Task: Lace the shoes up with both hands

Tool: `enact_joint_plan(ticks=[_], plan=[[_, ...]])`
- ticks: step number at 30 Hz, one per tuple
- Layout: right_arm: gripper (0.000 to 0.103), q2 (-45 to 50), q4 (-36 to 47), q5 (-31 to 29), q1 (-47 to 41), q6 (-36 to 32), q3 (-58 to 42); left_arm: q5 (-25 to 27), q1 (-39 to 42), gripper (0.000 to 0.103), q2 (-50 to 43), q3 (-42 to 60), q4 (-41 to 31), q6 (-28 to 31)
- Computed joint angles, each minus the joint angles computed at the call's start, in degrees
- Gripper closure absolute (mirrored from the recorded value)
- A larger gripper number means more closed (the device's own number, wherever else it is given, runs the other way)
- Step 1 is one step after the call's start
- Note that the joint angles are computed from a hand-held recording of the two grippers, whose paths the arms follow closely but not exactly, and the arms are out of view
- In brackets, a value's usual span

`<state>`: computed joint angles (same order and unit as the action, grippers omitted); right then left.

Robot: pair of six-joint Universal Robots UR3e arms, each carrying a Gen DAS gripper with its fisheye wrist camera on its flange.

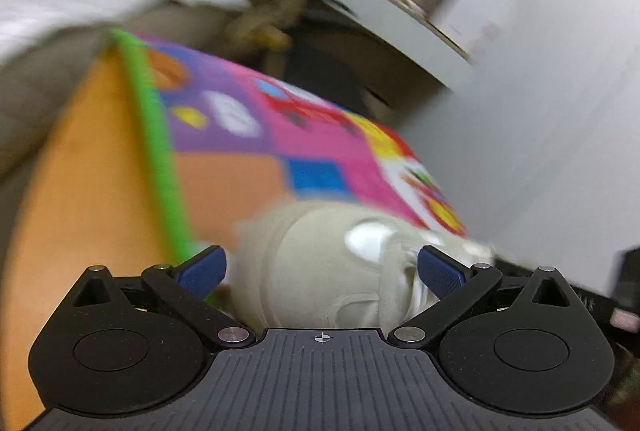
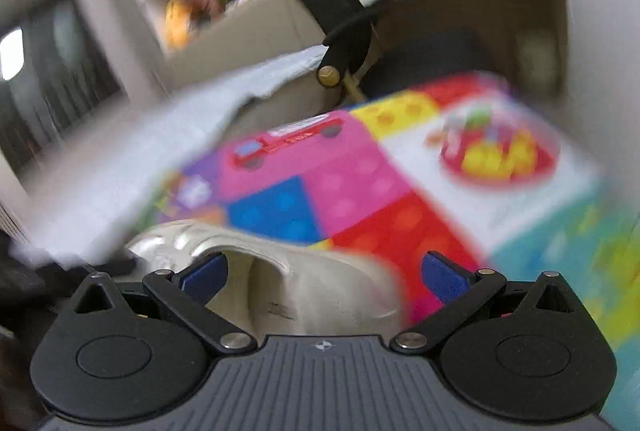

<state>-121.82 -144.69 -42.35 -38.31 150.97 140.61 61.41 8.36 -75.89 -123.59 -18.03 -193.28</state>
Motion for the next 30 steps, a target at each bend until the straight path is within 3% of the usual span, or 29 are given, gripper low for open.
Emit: enact_joint_plan(ticks=[2, 4, 5, 9, 12, 14, 18, 20, 23, 30], plan=[[0.0, 0.31, -9.18, -2.74, 2.72, 2.25, 2.55, 3.39, 0.46, 0.0, 2.61, -3.41, 2.81, -2.46], [0.0, -5.31, -3.27, 0.63, -0.99, 0.92, 4.85, 2.88, 1.54, 0.0, 4.13, -5.51, 4.5, -4.81], [0.0, -9.38, 2.71, 2.69, -4.1, -0.6, 5.81, 1.5, 2.48, 0.0, 4.86, -6.39, 5.1, -6.18], [0.0, -30.09, 42.46, 7.87, -17.17, -16.45, 3.15, -6.4, 3.73, 0.0, 4.86, -4.98, 8.73, -11.55], [0.0, -36.11, 50.86, 4.92, -16.5, -20.36, 1.22, -10.13, 0.65, 0.0, 1.11, -0.46, 14.45, -17.01], [0.0, -34.84, 44.03, -0.39, -9.8, -15.28, 1.28, -10.3, -3.59, 0.0, -3.17, 4.84, 18.28, -20.53], [0.0, -20.67, 15.41, -15.86, 12.21, 1.82, 3.21, -3.13, -14.34, 0.0, -9.32, 15.52, 18.58, -21.97], [0.0, -13.87, 6.39, -23.11, 21.55, 7.13, 2.57, 0.24, -19.27, 0.0, -12.62, 21.42, 17.85, -21.77], [0.0, -14.56, 12.38, -20.59, 20.49, 8.64, 0.97, 9.49, -25.99, 0.0, -14.94, 26.0, 15.44, -15.15], [0.0, -11.43, 12.62, -24.85, 23.77, 9.66, 1.26, 10.66, -26.37, 0.0, -14.55, 24.43, 12.61, -15.89]])
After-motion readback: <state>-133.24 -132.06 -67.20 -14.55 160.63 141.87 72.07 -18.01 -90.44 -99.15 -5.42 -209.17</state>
